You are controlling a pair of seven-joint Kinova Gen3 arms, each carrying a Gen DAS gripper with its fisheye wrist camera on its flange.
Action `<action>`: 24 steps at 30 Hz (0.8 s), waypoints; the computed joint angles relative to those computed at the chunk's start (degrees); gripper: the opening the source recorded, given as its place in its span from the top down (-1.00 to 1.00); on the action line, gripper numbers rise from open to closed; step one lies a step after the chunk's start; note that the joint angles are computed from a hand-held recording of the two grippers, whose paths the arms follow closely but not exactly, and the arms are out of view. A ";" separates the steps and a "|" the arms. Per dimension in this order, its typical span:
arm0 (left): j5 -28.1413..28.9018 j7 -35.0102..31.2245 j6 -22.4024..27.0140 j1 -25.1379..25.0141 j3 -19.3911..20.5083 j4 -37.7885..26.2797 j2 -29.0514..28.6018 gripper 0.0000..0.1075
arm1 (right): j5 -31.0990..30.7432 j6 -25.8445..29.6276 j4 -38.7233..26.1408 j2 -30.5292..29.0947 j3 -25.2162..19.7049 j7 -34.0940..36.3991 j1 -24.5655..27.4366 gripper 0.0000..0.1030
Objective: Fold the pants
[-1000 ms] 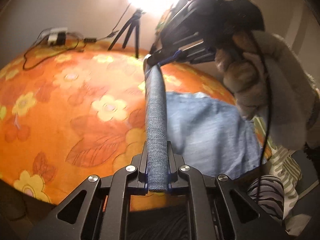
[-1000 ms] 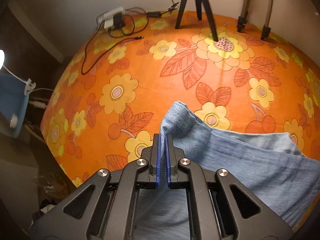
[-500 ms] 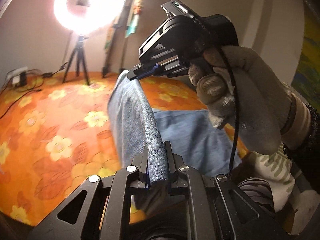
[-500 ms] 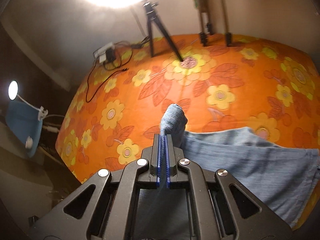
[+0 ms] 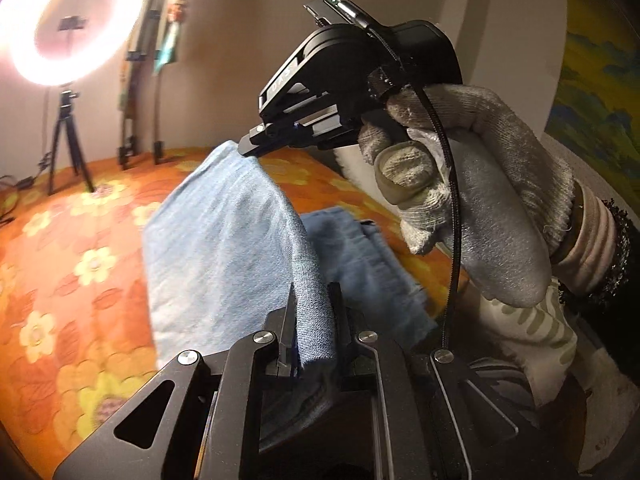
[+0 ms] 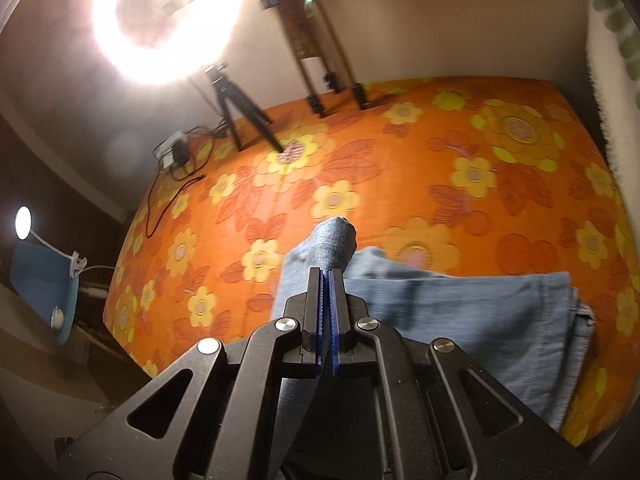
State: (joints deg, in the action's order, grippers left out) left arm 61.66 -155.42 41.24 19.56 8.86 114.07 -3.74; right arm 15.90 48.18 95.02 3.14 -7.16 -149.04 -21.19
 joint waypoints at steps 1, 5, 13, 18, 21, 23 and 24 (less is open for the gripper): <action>-0.26 0.40 -0.20 0.40 0.52 -0.46 0.40 0.83 | -0.08 -0.30 1.13 -0.98 0.22 -0.19 0.30 0.95; -0.81 1.40 -1.12 2.36 2.58 -2.11 2.12 0.83 | 0.06 -1.11 5.21 -4.63 0.36 -1.01 2.29 0.95; -2.35 3.86 -4.28 5.87 5.77 -4.44 5.28 0.83 | -0.89 -1.13 10.30 -9.97 -0.28 -0.53 7.01 0.95; -3.47 4.77 -4.72 6.88 7.05 -6.07 7.51 0.83 | -2.21 -1.62 13.17 -12.65 -0.29 0.61 9.84 0.95; -4.32 5.52 -5.25 7.38 7.90 -7.09 8.82 0.83 | -3.22 -1.72 14.60 -13.99 -0.12 1.61 11.37 0.95; -5.06 6.02 -5.12 7.47 8.36 -8.03 9.76 0.83 | -3.78 -1.78 15.62 -14.80 0.07 2.23 12.41 0.95; -5.79 6.91 -5.48 7.88 8.75 -8.58 10.26 0.83 | -4.12 -1.91 16.01 -15.08 0.15 2.56 12.85 0.95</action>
State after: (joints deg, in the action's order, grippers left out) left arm 55.86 -148.51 35.76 27.44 17.61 105.49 6.51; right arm 11.78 46.27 111.03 -11.93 -7.01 -146.48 -8.35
